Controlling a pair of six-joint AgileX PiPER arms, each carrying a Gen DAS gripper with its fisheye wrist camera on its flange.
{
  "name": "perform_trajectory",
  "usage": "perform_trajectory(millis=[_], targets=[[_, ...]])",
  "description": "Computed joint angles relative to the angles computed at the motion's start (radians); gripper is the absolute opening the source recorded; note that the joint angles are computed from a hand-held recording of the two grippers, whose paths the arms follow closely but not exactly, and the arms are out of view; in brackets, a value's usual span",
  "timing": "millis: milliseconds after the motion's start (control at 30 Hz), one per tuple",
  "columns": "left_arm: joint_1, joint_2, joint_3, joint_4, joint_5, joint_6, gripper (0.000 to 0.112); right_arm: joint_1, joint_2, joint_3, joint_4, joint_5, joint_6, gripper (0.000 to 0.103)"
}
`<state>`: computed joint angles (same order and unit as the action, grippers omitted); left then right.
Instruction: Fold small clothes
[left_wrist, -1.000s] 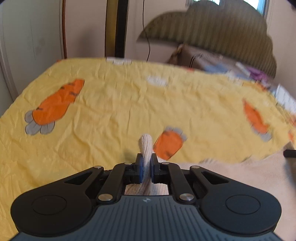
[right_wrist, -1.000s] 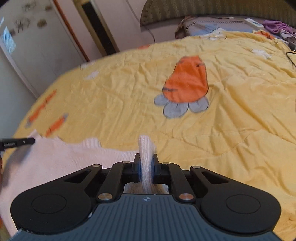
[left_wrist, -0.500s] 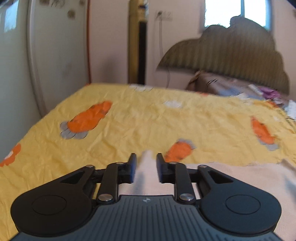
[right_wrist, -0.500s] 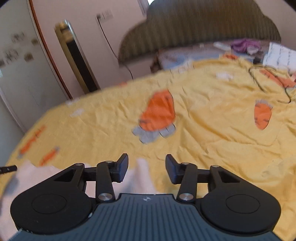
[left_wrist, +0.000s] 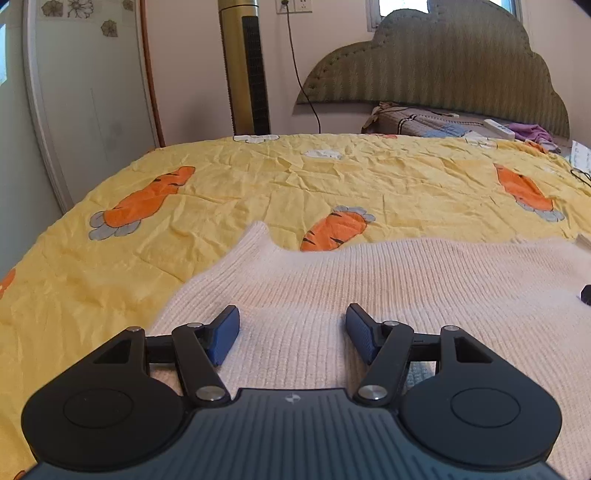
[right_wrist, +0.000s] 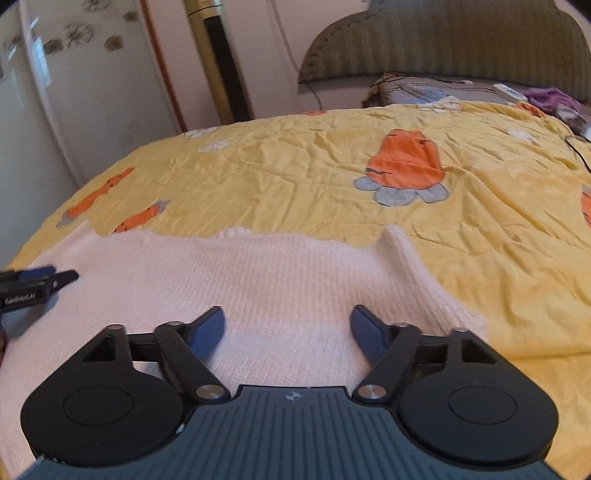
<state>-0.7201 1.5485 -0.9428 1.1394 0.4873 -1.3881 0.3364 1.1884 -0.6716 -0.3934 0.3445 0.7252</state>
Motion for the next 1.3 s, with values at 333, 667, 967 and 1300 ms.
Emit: perform_trajectory(millis=[333,667,967,1300], targets=[[-0.31,-0.254,0.168,-0.026,0.215,-0.194,0.063,0.471,-0.113,-0.059,-0.487,0.28,0.623,0.086],[-0.323,-0.145,0.232,0.199,0.203,-0.418,0.075,0.438,0.153,-0.124,-0.462,0.225,0.58,0.1],[-0.422,-0.235,0.239,0.109,0.317,-0.361,0.076,0.457,0.153,-0.112,-0.511,0.23,0.64,0.1],[-0.344,-0.251,0.315,0.171,0.207,-0.417,0.085,0.457,0.147,-0.104,-0.526,0.227,0.656,0.1]])
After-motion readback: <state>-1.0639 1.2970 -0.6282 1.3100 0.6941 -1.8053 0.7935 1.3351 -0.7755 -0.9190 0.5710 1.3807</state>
